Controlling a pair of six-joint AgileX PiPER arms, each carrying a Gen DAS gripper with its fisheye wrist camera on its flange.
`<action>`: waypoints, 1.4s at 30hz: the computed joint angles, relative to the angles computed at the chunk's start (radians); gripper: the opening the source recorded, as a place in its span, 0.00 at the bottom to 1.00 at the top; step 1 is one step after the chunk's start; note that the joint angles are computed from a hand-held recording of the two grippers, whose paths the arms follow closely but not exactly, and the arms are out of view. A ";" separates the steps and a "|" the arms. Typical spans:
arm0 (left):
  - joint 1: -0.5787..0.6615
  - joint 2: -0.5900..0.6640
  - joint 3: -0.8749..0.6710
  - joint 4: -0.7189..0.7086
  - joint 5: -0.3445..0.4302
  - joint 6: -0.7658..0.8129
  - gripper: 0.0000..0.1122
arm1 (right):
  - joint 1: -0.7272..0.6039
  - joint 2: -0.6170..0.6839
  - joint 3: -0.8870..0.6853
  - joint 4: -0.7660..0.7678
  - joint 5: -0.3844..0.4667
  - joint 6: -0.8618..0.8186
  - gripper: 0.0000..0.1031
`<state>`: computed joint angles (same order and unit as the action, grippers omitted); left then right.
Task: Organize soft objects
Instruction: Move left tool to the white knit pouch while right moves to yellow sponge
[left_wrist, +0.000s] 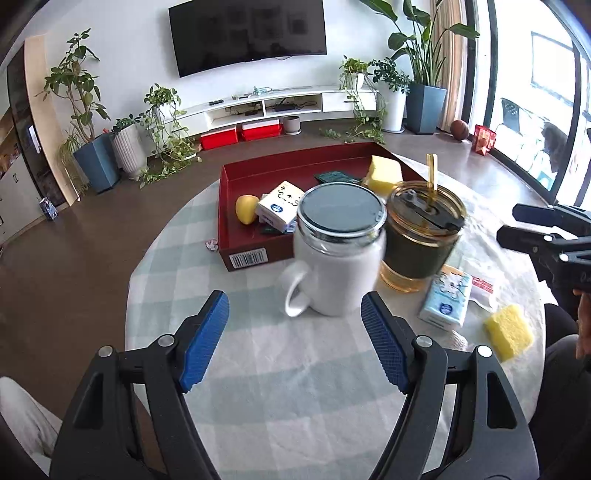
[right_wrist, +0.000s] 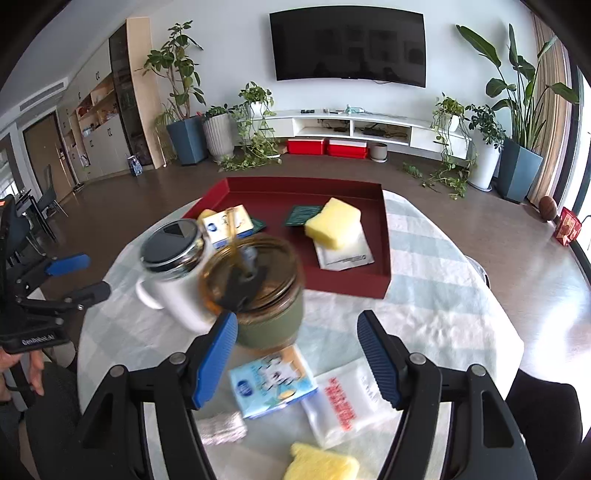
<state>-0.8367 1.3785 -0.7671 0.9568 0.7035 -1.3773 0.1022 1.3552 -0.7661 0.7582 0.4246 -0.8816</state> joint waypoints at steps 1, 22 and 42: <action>-0.028 -0.004 0.009 0.013 0.017 -0.038 0.65 | 0.015 -0.026 0.023 -0.020 -0.005 0.025 0.68; -0.333 0.164 -0.001 0.072 0.053 -0.292 0.65 | 0.018 -0.326 0.334 -0.170 -0.014 0.167 0.69; -0.273 0.369 -0.117 0.057 -0.078 -0.189 0.65 | -0.110 -0.180 0.394 -0.029 -0.057 -0.006 0.69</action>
<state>-1.1096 1.7479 -0.8841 1.0136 0.6255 -1.5660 -0.0083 1.1757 -0.3717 0.7295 0.3676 -0.8879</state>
